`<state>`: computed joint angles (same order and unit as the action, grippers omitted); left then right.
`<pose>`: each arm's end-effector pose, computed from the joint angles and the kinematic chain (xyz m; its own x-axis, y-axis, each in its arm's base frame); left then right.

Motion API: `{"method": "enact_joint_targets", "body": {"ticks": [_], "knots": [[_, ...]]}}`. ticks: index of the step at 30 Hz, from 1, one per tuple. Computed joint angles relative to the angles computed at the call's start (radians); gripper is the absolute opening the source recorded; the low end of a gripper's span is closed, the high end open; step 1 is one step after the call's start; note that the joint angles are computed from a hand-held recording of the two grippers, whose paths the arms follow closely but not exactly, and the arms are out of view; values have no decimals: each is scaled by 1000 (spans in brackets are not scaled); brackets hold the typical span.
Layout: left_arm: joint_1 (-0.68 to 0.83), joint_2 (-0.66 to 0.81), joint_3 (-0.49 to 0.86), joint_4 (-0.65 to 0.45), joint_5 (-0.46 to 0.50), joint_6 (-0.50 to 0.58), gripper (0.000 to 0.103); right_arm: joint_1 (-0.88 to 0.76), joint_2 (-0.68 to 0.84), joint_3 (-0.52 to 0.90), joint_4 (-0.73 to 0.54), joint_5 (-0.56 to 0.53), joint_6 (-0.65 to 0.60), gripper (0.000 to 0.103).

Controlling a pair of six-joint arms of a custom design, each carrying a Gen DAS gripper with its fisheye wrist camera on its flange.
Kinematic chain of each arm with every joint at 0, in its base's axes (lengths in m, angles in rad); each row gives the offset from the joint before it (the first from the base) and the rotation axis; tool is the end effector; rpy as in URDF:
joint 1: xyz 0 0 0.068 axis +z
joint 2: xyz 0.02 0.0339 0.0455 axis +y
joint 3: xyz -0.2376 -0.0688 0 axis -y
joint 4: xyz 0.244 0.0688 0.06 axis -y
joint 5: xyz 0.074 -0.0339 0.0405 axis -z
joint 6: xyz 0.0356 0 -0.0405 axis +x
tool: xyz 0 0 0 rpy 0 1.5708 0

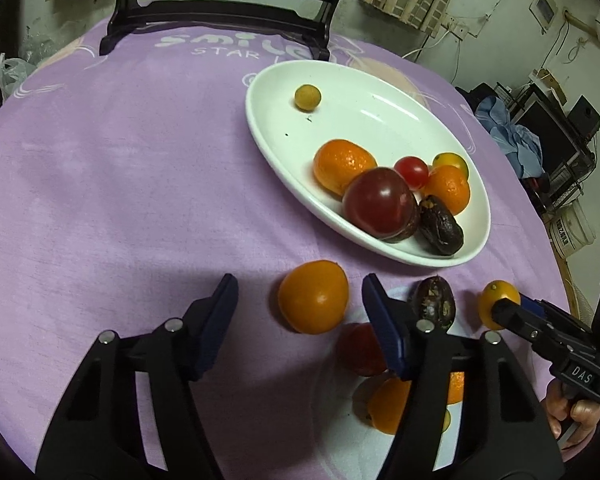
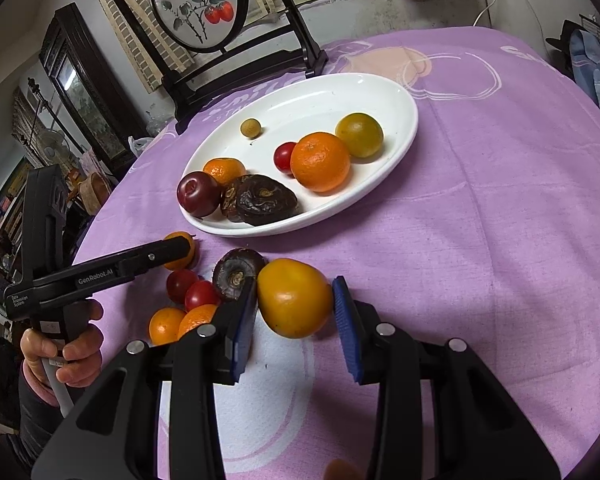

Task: Organize fruits
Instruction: 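Grasp the yellow-orange citrus with the right tool while the left tool grasps a tangerine, then drop the tangerine on the plate with the left tool while the right tool drops the citrus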

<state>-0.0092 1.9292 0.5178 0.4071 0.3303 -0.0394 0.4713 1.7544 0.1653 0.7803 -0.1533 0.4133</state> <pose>0.2590 -0.0139 0.0138 -0.8503 -0.0294 -0.5255 0.1494 0.9439 -0.2946 0.1706 0.0931 0.0231 -0.8083 0.0336 -0.5879 -0.2381 0.8945 0.3784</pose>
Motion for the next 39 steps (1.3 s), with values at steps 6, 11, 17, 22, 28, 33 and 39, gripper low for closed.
{"method": "enact_joint_targets", "body": {"ticks": [6,11,17,22,28,33,39], "knots": [[-37,13,-1,18,-50,-1,53,5,-7,0,-8,8,3,38],[-21,11,-4,16,-15,-4,37,4,2,6,-11,8,-3,38],[-49,-19,-42,50,-77,-3,37,31,-4,4,-6,20,-19,38],[-35,-101,-102,72,-76,-10,37,84,-1,-13,66,-14,-38,39],[-47,-288,-219,133,-119,-46,37,118,-30,-64,252,-57,-17,39],[-59,-340,-138,100,-129,-88,37,81,-13,30,269,149,19,39],[-141,-84,113,84,-211,-110,37,6,151,235,194,169,-2,39]]}}
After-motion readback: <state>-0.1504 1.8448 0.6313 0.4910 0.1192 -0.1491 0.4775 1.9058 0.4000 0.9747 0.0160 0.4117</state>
